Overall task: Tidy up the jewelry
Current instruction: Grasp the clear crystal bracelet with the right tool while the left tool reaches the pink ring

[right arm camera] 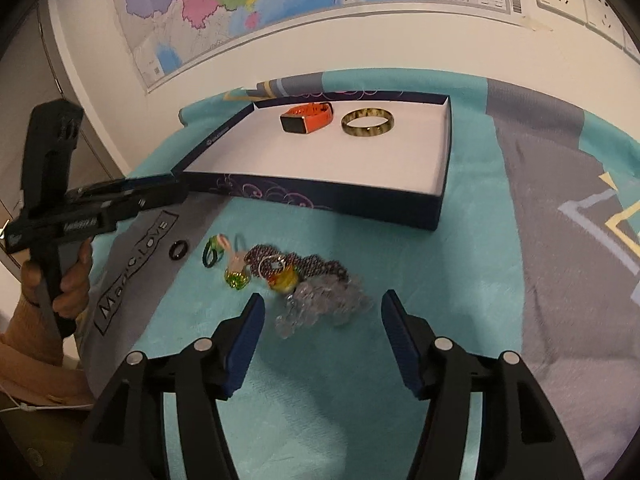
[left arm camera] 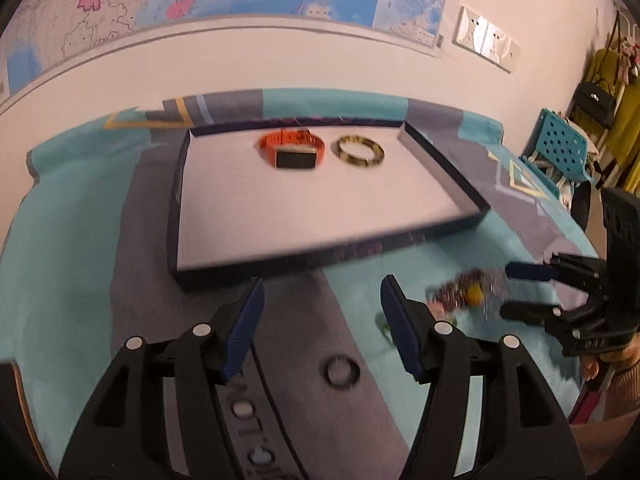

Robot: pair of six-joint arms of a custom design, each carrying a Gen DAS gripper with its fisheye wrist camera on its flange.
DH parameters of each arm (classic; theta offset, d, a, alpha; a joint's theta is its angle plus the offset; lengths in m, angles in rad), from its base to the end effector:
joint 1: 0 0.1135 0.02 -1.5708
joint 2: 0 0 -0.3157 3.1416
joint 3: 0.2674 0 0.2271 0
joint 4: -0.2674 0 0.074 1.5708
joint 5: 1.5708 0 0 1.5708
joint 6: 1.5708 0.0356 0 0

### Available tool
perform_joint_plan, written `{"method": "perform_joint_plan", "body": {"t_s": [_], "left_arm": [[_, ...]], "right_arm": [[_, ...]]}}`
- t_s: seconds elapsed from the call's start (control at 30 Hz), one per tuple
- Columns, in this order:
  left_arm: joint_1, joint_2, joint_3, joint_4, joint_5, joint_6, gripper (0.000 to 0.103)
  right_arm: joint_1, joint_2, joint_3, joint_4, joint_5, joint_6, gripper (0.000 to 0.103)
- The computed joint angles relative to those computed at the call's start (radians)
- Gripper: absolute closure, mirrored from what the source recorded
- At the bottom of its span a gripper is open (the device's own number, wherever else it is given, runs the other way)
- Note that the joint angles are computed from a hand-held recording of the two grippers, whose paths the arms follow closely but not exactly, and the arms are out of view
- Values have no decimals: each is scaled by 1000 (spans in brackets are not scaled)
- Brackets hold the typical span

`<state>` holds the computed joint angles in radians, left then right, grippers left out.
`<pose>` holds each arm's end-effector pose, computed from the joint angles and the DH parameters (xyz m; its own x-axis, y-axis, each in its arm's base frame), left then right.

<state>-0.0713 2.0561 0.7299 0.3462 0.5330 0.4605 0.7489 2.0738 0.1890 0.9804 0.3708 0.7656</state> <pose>0.3347 -0.0420 0.1078 -0.5894 0.4258 -0.6865 0.6760 0.7252 -0.1305 0.1757 0.1457 0.0790 -0.7411 0.1929 -0.6431 0.0598 0.9730 0.2230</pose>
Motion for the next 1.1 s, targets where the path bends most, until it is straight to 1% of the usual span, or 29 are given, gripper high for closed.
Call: {"method": "perform_joint_plan", "body": {"t_s": [0.1,0.2,0.27,0.3,0.33,0.43,0.6,0.8,0.87,0.93,1.0,1.1], "left_arm": [[14,4,-39,26,3,22,43],[29,11,-55,27,8,30,42],[39,15,-65,29,18,34,42],[40,16,-67,29,18,36,42],[40,17,-74,35,16,38,42],[36,22,-89,50,12,48,42],[31,21,-104,57,17,58,42],[27,19,-114,56,23,74,42],[24,19,-119,59,24,75,42],[21,22,-122,57,22,79,42],[19,24,-127,57,22,86,42],[15,23,-135,62,19,94,42]], "right_arm": [[6,31,11,11,8,20,45],[5,26,42,-43,28,21,46],[8,20,62,-85,44,25,52],[9,18,71,-107,53,27,57],[9,14,75,-122,60,29,58],[0,18,51,-84,52,34,68],[0,26,25,-34,46,32,73],[18,17,-21,24,49,60,80],[19,17,-48,69,45,69,84],[24,14,-67,90,48,81,92],[28,11,-81,107,49,87,92],[27,26,-127,201,35,95,92]]}}
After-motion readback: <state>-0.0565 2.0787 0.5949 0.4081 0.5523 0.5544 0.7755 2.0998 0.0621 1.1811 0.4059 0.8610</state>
